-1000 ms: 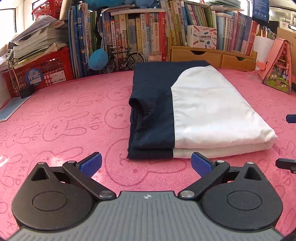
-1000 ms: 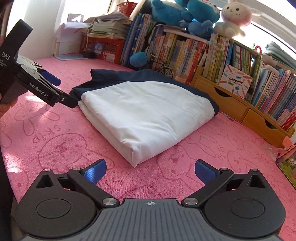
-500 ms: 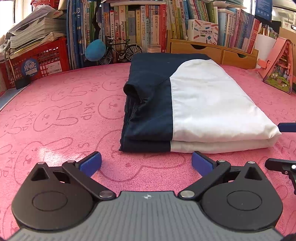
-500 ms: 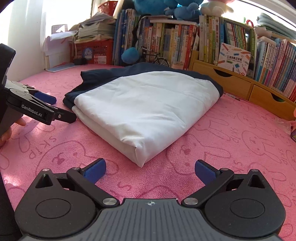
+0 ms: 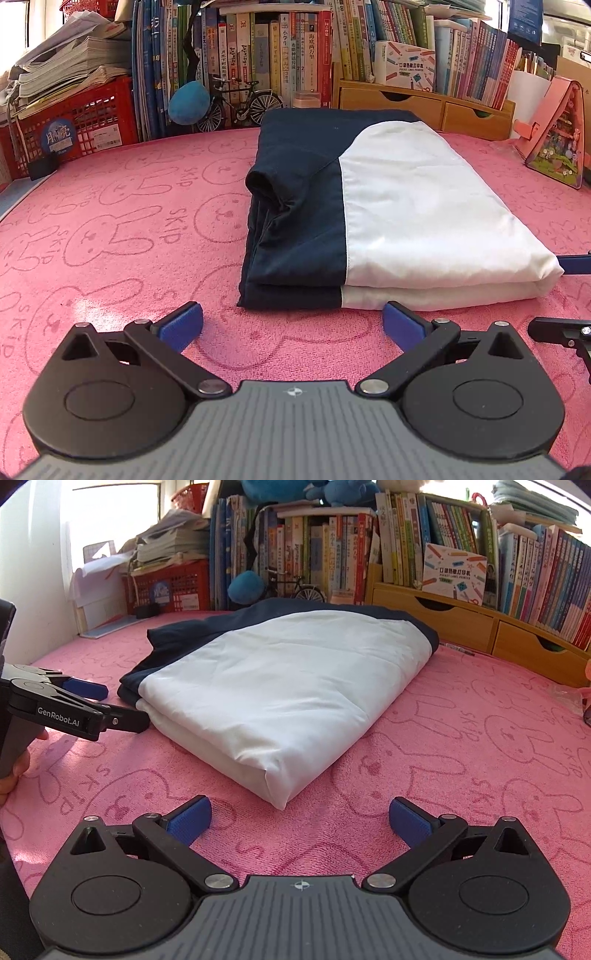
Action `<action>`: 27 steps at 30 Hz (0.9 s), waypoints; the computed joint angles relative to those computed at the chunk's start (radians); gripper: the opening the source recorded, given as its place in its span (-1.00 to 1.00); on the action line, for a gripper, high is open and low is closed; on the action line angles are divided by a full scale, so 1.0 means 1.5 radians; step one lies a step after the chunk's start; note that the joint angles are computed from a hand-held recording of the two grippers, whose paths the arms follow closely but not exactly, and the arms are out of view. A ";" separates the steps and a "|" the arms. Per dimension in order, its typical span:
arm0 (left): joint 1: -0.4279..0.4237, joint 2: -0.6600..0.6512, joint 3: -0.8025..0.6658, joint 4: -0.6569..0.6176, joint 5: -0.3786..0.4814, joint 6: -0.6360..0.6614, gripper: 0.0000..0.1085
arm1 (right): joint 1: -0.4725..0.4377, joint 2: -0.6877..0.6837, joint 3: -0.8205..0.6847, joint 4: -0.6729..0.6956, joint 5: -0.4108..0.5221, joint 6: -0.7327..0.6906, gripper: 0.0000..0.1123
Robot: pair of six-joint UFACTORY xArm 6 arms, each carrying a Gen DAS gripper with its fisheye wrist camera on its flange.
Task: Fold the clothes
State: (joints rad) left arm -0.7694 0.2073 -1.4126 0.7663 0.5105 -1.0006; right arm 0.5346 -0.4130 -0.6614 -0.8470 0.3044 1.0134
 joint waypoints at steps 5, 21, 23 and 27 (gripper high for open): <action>0.000 0.000 0.002 0.008 -0.004 -0.009 0.90 | 0.005 -0.001 0.000 -0.025 0.006 0.030 0.83; -0.024 -0.074 0.038 0.201 -0.044 -0.189 0.90 | 0.018 0.000 -0.005 -0.068 0.031 0.085 0.83; -0.007 -0.066 0.037 0.108 -0.095 -0.142 0.90 | 0.019 -0.001 -0.006 -0.074 0.035 0.091 0.83; -0.013 -0.052 0.023 0.063 -0.056 -0.129 0.90 | 0.038 -0.007 -0.010 -0.077 0.063 0.113 0.83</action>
